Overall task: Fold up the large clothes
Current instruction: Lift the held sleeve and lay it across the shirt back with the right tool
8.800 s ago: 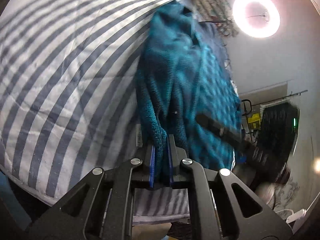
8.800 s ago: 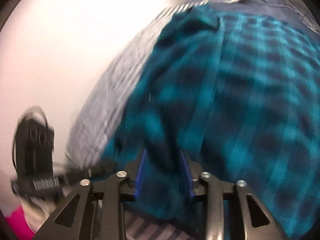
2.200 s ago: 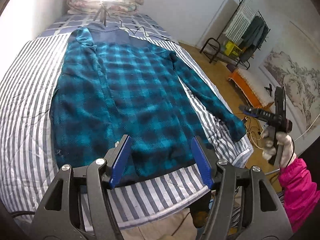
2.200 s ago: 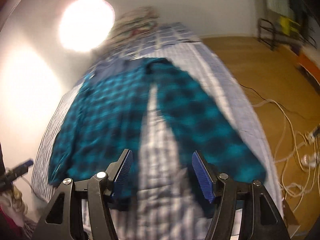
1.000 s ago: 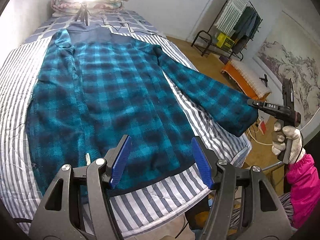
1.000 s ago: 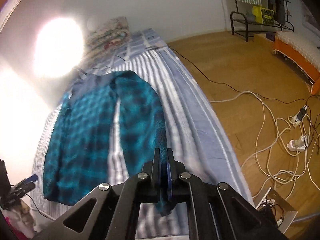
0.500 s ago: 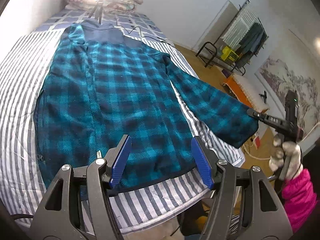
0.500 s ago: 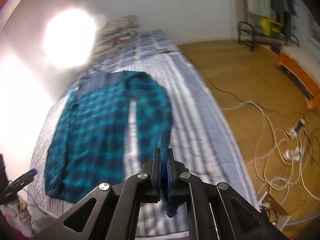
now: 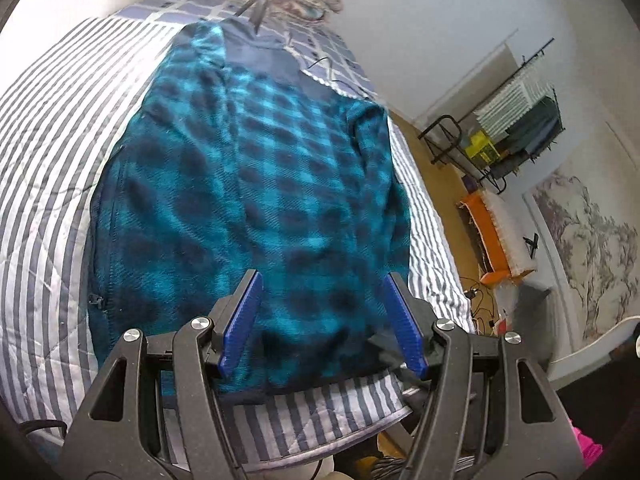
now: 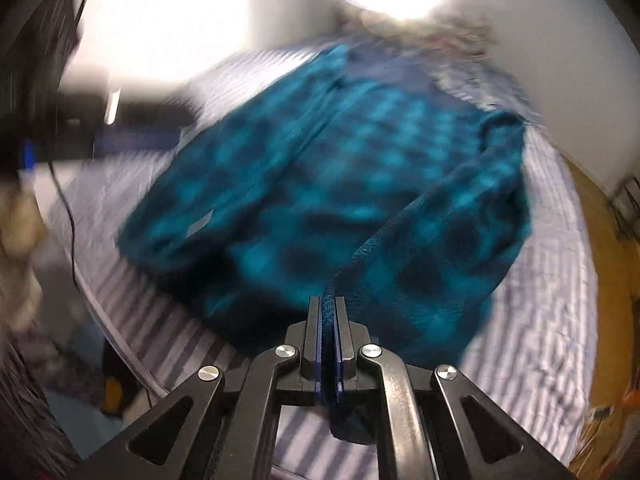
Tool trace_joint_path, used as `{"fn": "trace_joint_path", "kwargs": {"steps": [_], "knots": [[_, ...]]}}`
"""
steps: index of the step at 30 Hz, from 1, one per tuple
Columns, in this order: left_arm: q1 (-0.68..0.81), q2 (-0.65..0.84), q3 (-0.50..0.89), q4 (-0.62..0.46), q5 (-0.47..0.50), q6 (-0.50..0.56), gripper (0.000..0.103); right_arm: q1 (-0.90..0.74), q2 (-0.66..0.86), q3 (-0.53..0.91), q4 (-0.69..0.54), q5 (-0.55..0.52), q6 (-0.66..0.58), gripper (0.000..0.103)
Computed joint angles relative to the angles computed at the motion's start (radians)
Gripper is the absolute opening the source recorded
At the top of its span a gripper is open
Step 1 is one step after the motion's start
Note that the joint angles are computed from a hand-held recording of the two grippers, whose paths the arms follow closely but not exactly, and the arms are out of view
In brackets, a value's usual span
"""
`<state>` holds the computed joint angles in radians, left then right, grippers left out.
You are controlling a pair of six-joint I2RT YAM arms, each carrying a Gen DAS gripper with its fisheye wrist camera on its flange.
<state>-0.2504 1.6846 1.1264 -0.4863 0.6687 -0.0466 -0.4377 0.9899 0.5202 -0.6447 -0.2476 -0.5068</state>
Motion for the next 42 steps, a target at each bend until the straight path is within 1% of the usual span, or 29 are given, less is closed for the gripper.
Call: {"fn": "trace_joint_path", "kwargs": {"steps": [2,5,8,11,13,14,15,16,17,19,21,22,24,26,28,29,31,35,37,39,40,41,42], "knots": [[0.001,0.017,0.003,-0.002,-0.001,0.000,0.064,0.050,0.053,-0.033,0.045,0.031,0.013,0.002],[-0.012,0.036,0.006,-0.003,-0.010,0.004,0.064,0.046,0.117,-0.052,0.075,0.029,-0.006,0.002],[-0.034,0.048,0.005,-0.001,-0.019,0.009,0.064,-0.033,0.138,-0.040,0.048,-0.035,-0.061,0.002],[-0.060,0.069,0.010,-0.009,-0.023,0.019,0.064,-0.105,0.126,-0.015,-0.017,-0.102,-0.124,0.003],[-0.080,0.080,0.010,-0.013,-0.029,0.024,0.064,-0.177,0.133,0.002,-0.080,-0.168,-0.204,0.005],[-0.090,0.089,0.012,-0.015,-0.029,0.025,0.064,-0.190,0.146,0.024,-0.115,-0.191,-0.226,0.008],[-0.098,0.098,0.014,-0.017,-0.027,0.024,0.064,-0.234,0.159,0.050,-0.170,-0.223,-0.275,0.021],[-0.106,0.110,0.017,-0.017,-0.022,0.020,0.064,-0.285,0.182,0.084,-0.238,-0.261,-0.336,0.029],[-0.115,0.124,0.022,-0.018,-0.016,0.015,0.064,-0.319,0.192,0.101,-0.275,-0.287,-0.374,0.036],[-0.132,0.151,0.032,-0.014,-0.011,-0.007,0.064,-0.448,0.235,0.171,-0.414,-0.360,-0.523,0.035],[-0.145,0.185,0.047,-0.007,-0.001,-0.039,0.064,-0.534,0.300,0.245,-0.489,-0.406,-0.595,0.035],[-0.150,0.201,0.056,-0.007,0.004,-0.051,0.064,-0.580,0.348,0.294,-0.513,-0.431,-0.607,0.036],[-0.166,0.237,0.070,0.019,0.009,-0.102,0.064,-0.618,0.426,0.371,-0.481,-0.461,-0.524,0.038],[-0.185,0.281,0.096,0.044,0.003,-0.153,0.064,-0.640,0.506,0.436,-0.421,-0.475,-0.413,0.039],[-0.200,0.320,0.129,0.061,-0.001,-0.192,0.064,-0.631,0.571,0.482,-0.302,-0.462,-0.266,0.039],[-0.205,0.337,0.146,0.070,0.000,-0.208,0.064,-0.627,0.600,0.506,-0.276,-0.461,-0.233,0.039],[-0.222,0.372,0.186,0.093,-0.005,-0.245,0.064,-0.604,0.684,0.572,-0.197,-0.460,-0.125,0.039],[-0.260,0.470,0.300,0.106,-0.039,-0.268,0.064,-0.556,0.810,0.677,-0.074,-0.450,0.025,0.039],[-0.265,0.521,0.347,0.103,-0.038,-0.279,0.064,-0.531,0.885,0.740,-0.015,-0.446,0.095,0.039],[-0.267,0.559,0.372,0.122,-0.024,-0.298,0.064,-0.524,0.956,0.789,0.028,-0.481,0.157,0.039],[-0.267,0.570,0.376,0.145,-0.014,-0.310,0.059,-0.523,1.002,0.811,0.057,-0.504,0.203,0.039],[-0.268,0.575,0.378,0.159,-0.012,-0.314,0.039,-0.520,1.034,0.833,0.067,-0.509,0.230,0.039],[-0.273,0.586,0.393,0.158,-0.012,-0.307,0.025,-0.514,1.084,0.865,0.074,-0.504,0.262,0.038]]}}
